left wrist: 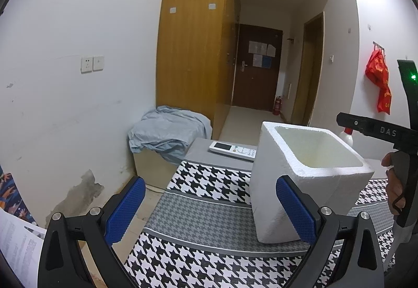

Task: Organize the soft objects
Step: 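Open the right tool to drop the blue mask into the foam box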

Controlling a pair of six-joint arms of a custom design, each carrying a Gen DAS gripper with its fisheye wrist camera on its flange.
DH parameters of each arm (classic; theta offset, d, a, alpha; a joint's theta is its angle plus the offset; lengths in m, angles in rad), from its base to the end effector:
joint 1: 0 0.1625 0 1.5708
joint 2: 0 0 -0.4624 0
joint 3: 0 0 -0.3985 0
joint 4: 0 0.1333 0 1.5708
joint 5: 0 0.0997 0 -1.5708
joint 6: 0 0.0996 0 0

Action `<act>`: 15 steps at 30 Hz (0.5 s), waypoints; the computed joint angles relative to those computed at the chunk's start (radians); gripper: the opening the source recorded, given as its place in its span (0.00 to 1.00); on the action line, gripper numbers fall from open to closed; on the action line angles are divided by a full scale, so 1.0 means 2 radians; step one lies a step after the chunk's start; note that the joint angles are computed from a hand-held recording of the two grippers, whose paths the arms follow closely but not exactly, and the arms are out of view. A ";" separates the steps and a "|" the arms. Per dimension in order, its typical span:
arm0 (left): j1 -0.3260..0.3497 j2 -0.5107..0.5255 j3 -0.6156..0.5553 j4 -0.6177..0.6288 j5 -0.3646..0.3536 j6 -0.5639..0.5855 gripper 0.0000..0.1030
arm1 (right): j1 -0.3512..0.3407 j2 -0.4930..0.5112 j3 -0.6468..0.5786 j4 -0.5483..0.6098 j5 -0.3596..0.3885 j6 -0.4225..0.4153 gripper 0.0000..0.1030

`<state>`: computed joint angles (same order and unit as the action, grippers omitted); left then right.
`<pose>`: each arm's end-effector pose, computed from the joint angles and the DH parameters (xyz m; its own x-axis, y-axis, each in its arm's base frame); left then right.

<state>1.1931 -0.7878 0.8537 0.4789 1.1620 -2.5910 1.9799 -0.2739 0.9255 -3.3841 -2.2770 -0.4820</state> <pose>-0.1160 -0.7612 0.3314 -0.7337 0.2711 -0.6230 0.6747 0.3988 -0.6211 0.4095 -0.7720 0.1072 -0.7550 0.0467 0.6540 -0.5736 0.4363 -0.6933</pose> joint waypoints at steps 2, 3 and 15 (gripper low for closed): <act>-0.002 -0.003 0.005 -0.002 0.002 0.002 0.97 | 0.000 -0.004 0.011 -0.015 0.010 -0.006 0.95; -0.002 -0.004 0.007 -0.003 0.003 0.002 0.97 | 0.001 -0.007 0.018 -0.027 0.016 -0.011 0.96; -0.016 -0.008 0.021 0.002 0.017 0.009 0.97 | 0.008 -0.033 0.076 -0.121 0.017 -0.044 1.00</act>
